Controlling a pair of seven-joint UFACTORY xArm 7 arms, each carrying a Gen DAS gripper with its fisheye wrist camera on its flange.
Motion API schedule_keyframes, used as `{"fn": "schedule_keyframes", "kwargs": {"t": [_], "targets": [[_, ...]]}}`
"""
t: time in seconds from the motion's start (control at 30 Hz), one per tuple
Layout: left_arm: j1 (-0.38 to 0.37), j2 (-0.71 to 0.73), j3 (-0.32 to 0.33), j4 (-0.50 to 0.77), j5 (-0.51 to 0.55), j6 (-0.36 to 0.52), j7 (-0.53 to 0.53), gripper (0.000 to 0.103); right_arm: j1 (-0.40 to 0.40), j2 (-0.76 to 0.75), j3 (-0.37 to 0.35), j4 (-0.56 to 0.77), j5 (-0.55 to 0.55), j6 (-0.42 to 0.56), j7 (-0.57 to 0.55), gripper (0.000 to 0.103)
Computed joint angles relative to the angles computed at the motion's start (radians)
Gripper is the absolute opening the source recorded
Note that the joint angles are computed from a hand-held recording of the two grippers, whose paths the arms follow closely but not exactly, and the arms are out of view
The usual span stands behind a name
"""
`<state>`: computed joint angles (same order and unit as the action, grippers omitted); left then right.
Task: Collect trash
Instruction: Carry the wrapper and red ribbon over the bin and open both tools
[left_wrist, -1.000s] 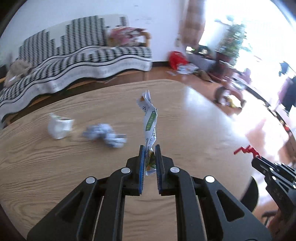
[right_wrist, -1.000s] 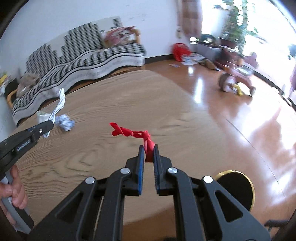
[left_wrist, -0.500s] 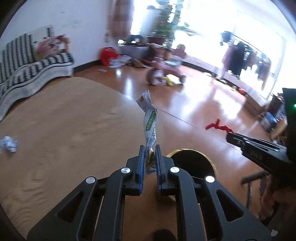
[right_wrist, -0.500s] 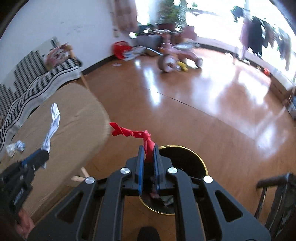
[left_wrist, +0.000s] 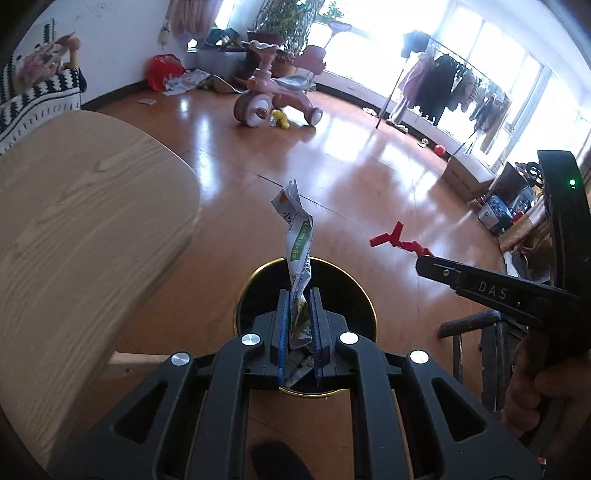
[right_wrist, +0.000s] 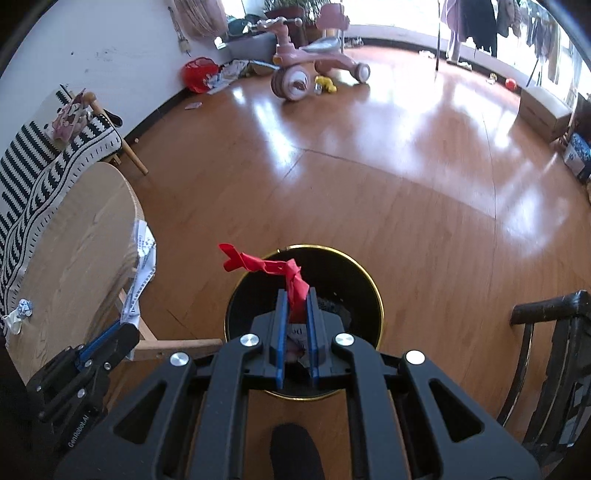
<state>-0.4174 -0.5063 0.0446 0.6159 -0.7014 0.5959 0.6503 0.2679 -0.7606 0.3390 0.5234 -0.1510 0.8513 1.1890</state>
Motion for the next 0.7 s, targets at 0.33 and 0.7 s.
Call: {"fn": "schedule_keyframes", "kwargs": {"t": [0.33, 0.7], "targets": [[-0.013, 0.055, -0.023, 0.023, -0.004, -0.003, -0.001, 0.01, -0.006, 0.024, -0.013, -0.003, 0.008, -0.029, 0.005, 0.01], [0.006, 0.097, -0.013, 0.059, -0.034, 0.06, 0.041, 0.016, -0.001, 0.024, -0.02, -0.012, 0.027, -0.033, 0.017, 0.012]]}}
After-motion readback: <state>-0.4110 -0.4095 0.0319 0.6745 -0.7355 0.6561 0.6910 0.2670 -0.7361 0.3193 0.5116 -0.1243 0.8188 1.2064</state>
